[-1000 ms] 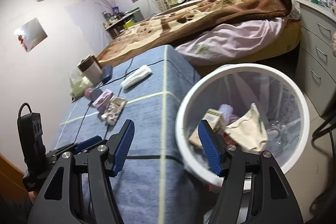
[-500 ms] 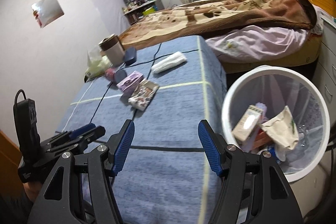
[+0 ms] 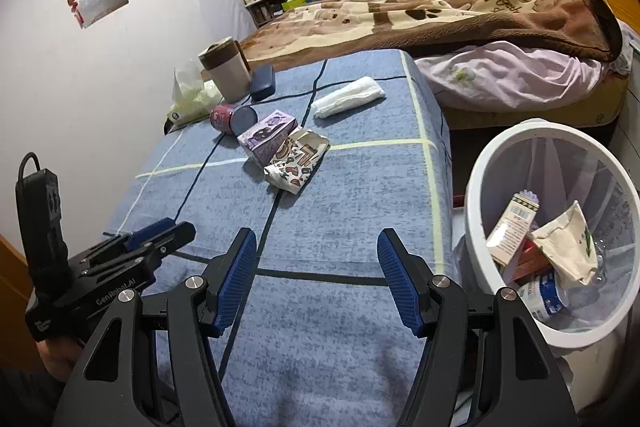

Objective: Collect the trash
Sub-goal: 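Move both tools back over the bed toward the juice box and paper cup, then grasp the patterned paper cup with the right tool while the left tool grasps the purple juice box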

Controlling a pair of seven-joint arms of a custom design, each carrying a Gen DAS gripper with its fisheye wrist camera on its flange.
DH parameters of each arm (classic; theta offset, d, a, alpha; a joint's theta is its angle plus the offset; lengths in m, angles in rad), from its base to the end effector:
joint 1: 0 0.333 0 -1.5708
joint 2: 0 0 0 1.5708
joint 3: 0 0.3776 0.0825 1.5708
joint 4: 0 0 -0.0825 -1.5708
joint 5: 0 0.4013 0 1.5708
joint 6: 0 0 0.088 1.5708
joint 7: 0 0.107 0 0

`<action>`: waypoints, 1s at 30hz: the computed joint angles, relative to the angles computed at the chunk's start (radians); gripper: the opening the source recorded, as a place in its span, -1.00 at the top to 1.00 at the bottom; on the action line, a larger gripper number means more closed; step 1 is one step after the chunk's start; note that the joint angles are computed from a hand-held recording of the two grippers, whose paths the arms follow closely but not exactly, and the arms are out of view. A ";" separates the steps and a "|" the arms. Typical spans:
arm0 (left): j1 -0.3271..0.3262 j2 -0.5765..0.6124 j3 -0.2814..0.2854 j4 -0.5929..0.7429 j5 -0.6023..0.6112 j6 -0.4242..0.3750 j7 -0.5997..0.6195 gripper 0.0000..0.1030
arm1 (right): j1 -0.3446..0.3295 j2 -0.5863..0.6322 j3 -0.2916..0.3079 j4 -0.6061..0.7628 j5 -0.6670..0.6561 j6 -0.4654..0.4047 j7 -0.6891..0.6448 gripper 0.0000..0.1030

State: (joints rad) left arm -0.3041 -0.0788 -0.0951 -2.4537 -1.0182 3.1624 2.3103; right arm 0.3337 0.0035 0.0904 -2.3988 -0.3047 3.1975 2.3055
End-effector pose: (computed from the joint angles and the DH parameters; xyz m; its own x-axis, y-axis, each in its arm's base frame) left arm 0.4879 -0.1232 0.4417 -0.1822 -0.9678 0.1735 -0.7332 0.0162 -0.6798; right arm 0.4897 0.2519 0.4544 0.1168 -0.9441 -0.3082 -0.7577 0.1159 -0.6422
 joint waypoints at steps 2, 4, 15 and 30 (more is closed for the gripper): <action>0.006 0.008 0.003 0.007 0.003 -0.002 0.000 0.21 | 0.003 0.013 0.001 0.016 0.010 -0.010 -0.010 -0.25; 0.011 0.013 0.004 0.015 -0.019 -0.004 0.024 0.21 | 0.005 0.027 0.012 0.032 0.074 -0.024 -0.068 -0.25; 0.113 0.069 -0.036 0.083 -0.042 -0.041 0.082 0.21 | 0.082 0.129 -0.042 0.166 0.095 -0.099 -0.127 -0.25; 0.241 0.140 -0.097 0.150 -0.035 -0.096 0.072 0.21 | 0.092 0.290 -0.055 0.362 0.186 -0.212 -0.180 -0.25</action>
